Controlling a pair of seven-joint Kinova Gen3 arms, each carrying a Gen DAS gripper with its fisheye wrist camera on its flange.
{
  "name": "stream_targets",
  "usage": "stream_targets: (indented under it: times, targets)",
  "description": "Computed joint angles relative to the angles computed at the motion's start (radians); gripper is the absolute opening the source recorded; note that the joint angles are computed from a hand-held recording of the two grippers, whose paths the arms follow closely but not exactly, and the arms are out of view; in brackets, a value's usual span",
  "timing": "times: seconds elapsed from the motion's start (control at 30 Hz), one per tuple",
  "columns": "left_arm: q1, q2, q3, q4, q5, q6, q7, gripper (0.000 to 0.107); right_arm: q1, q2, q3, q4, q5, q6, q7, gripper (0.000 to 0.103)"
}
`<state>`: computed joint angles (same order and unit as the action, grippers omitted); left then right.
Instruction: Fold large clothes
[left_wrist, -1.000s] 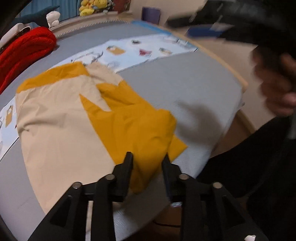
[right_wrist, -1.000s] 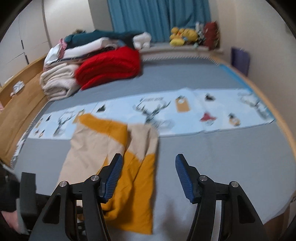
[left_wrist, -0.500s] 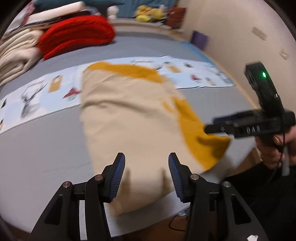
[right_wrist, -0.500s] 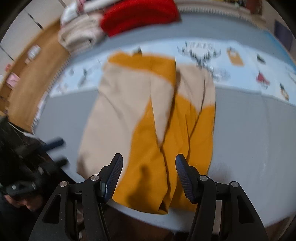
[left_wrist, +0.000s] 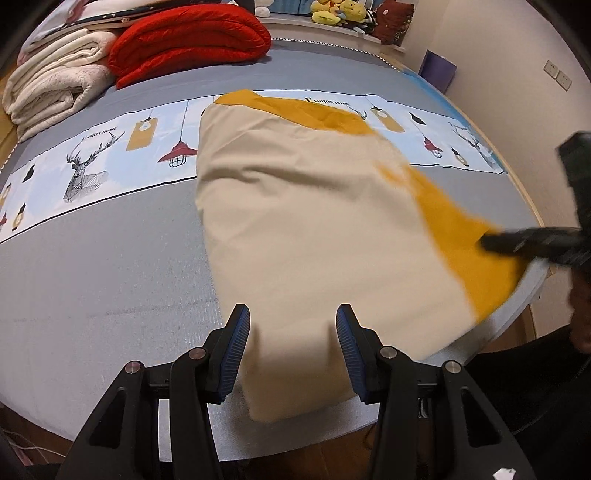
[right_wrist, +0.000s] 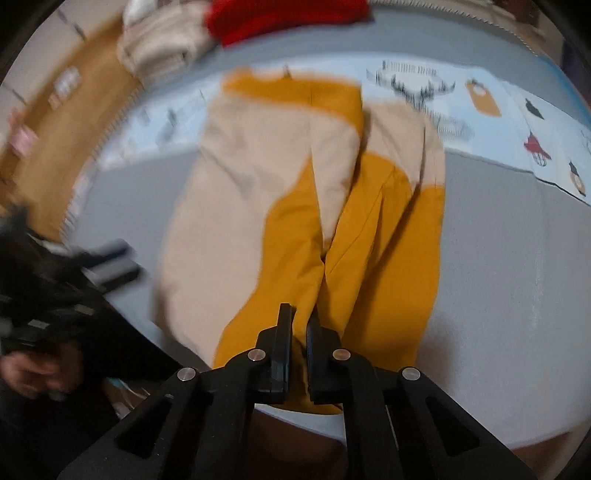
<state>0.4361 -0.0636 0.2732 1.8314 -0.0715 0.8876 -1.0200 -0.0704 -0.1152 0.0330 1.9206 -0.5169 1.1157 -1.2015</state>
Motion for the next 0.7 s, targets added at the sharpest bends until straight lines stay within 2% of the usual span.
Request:
stream_targets:
  times: [0.1,0.2,0.27,0.33,0.43,0.6,0.7]
  targets:
    - [0.003,0.005,0.0,-0.004,0.013,-0.002,-0.005,0.044,0.024,-0.065,0.132,0.023,-0.113,0.027,0.104,0.006]
    - [0.005,0.016,-0.005,-0.009,0.037,-0.009,-0.028,0.043,0.048,-0.082,0.195,0.044,-0.111,0.046,0.125,0.005]
    - [0.007,0.032,-0.008,-0.017,0.059,-0.01,-0.052,0.043,0.066,-0.056,0.17,0.046,-0.04,0.052,0.095,0.005]
    - [0.005,0.048,-0.02,-0.023,0.112,-0.008,-0.101,0.043,0.108,-0.021,0.084,0.049,0.041,0.052,0.046,0.005]
    - [-0.001,0.092,-0.031,-0.038,0.179,0.025,-0.159,0.043,0.111,0.019,-0.003,0.066,0.149,0.015,-0.031,0.005]
    - [0.052,0.227,-0.03,-0.081,0.111,0.139,-0.095,0.045,0.073,0.073,0.004,0.091,0.198,-0.028,-0.036,0.004]
    - [0.094,0.244,-0.029,-0.096,0.061,0.15,-0.079,0.045,0.034,0.112,-0.039,0.095,0.272,-0.052,-0.097,0.004]
